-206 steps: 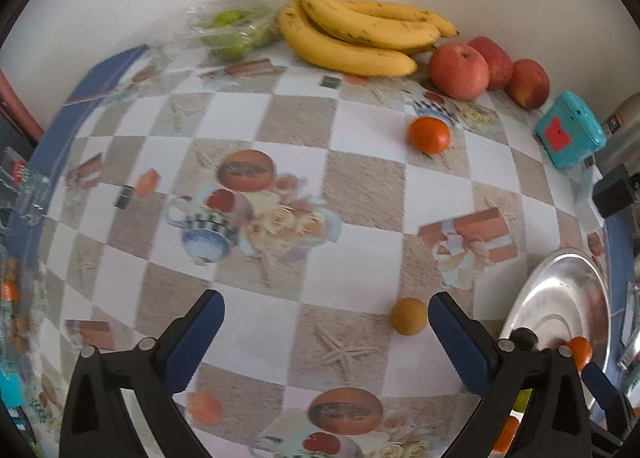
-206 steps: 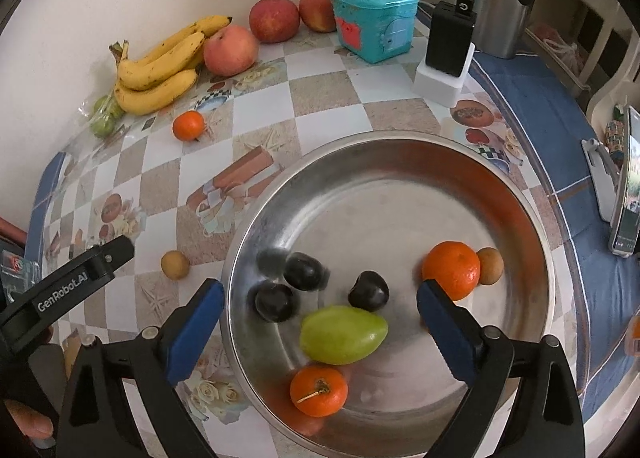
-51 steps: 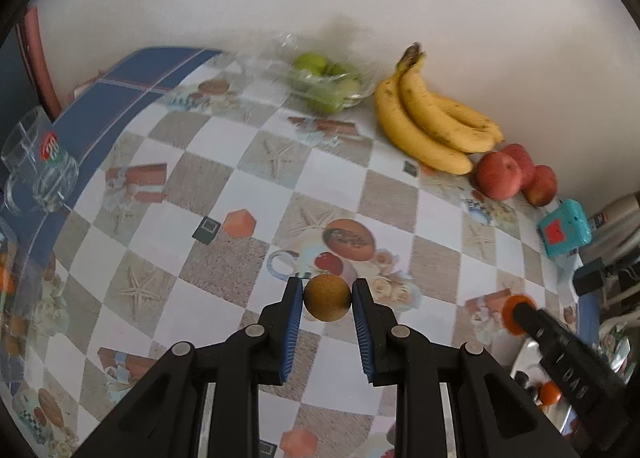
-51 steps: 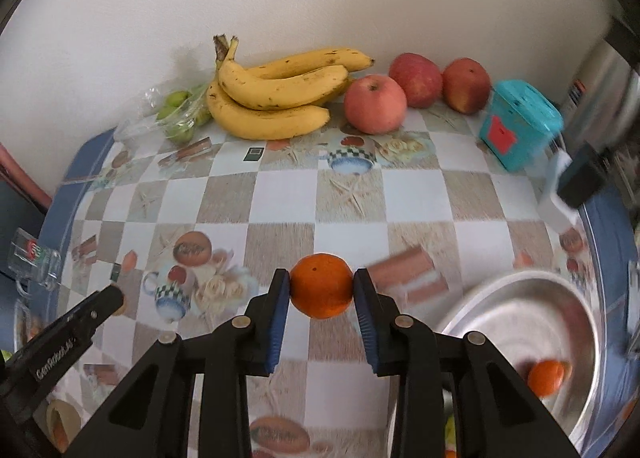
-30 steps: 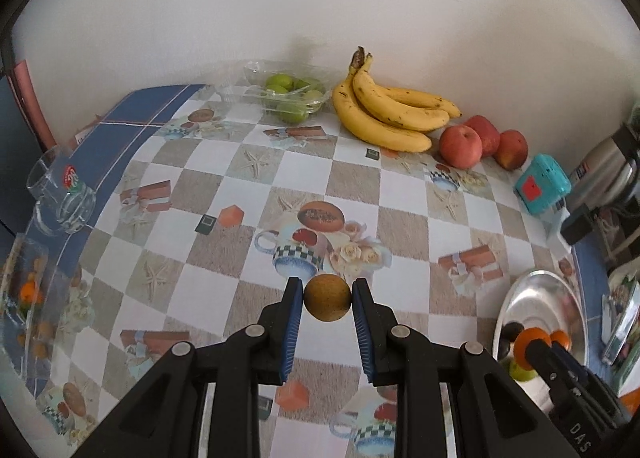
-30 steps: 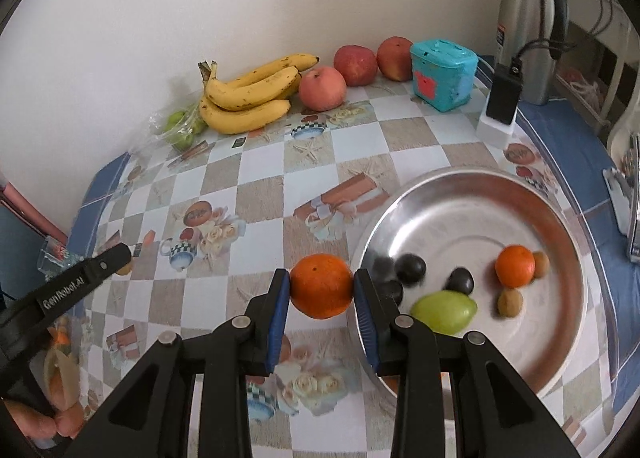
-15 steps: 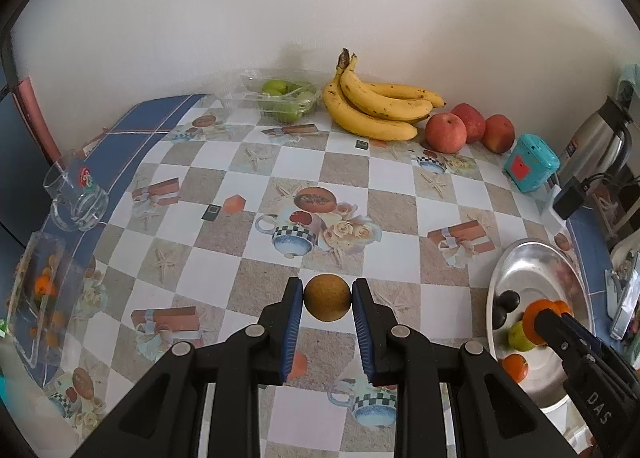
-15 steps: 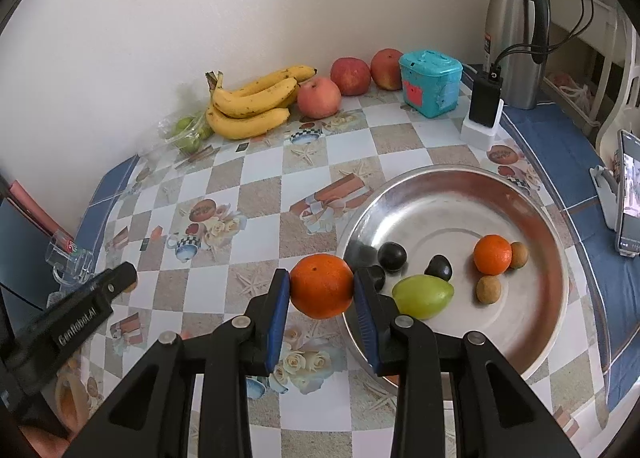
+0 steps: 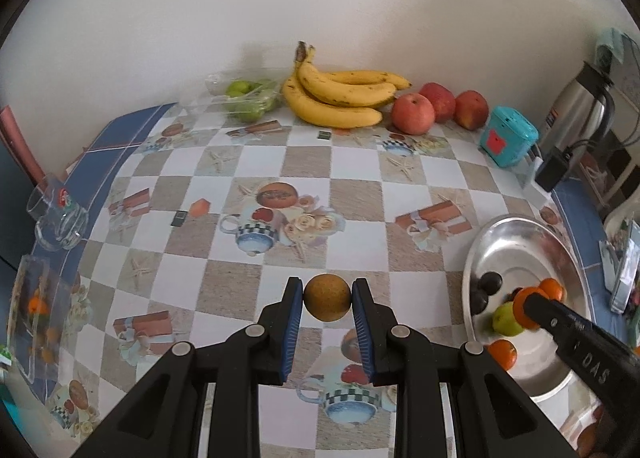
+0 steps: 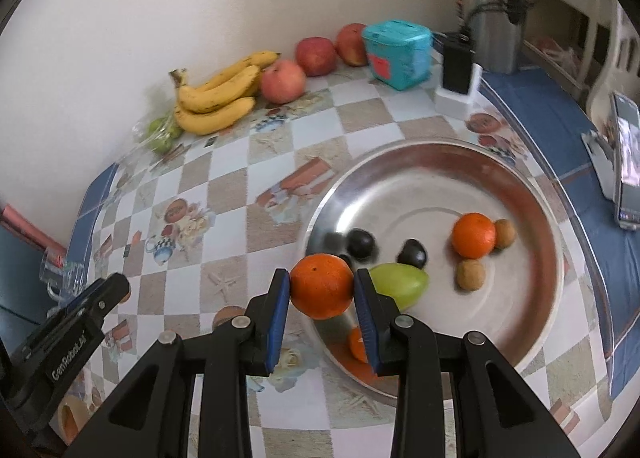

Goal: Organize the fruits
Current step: 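Carry the tangerine in the right tool and tan fruit in the left tool to the bowl, then lower both fruits into the bowl and open the left and right tools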

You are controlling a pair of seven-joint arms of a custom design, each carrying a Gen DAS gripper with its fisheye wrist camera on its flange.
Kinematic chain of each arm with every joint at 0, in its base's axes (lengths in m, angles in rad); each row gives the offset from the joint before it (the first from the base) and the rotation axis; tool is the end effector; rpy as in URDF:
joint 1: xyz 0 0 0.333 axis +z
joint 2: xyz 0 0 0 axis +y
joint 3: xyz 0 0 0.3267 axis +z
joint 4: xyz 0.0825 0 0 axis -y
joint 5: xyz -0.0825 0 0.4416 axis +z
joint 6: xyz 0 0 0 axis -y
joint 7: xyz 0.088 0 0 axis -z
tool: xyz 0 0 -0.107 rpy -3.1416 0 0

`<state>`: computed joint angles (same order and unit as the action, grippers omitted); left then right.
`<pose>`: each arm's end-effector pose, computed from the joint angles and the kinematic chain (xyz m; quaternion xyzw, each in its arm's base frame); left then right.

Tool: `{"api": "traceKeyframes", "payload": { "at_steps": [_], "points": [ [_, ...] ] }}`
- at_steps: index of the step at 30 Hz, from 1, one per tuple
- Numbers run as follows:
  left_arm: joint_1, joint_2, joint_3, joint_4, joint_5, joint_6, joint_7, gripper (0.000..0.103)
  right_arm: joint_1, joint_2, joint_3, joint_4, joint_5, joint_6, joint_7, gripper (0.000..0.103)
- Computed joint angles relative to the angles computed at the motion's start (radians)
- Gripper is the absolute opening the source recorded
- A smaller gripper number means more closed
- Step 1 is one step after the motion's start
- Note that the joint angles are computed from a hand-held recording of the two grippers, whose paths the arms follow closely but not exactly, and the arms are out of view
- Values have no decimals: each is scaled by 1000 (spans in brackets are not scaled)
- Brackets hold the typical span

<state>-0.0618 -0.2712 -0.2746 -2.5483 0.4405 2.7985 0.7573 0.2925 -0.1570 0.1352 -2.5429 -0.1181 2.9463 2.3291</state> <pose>0.4741 -0.1860 0.3871 -0.7067 0.6466 -0.2011 0.2051 0.4741 0.2243 0.3587 -0.6019 0.7489 -0.0892 0.2626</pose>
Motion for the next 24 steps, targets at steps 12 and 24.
{"api": "traceKeyframes", "payload": {
  "at_steps": [12, 24],
  "points": [
    [-123, 76, 38, 31, -200, 42, 204, 27, -45, -44, -31, -59, 54, -18, 43, 34],
    [-182, 152, 28, 71, -262, 122, 329, 27, -102, -91, -13, -99, 18, -25, 113, 34]
  ]
}}
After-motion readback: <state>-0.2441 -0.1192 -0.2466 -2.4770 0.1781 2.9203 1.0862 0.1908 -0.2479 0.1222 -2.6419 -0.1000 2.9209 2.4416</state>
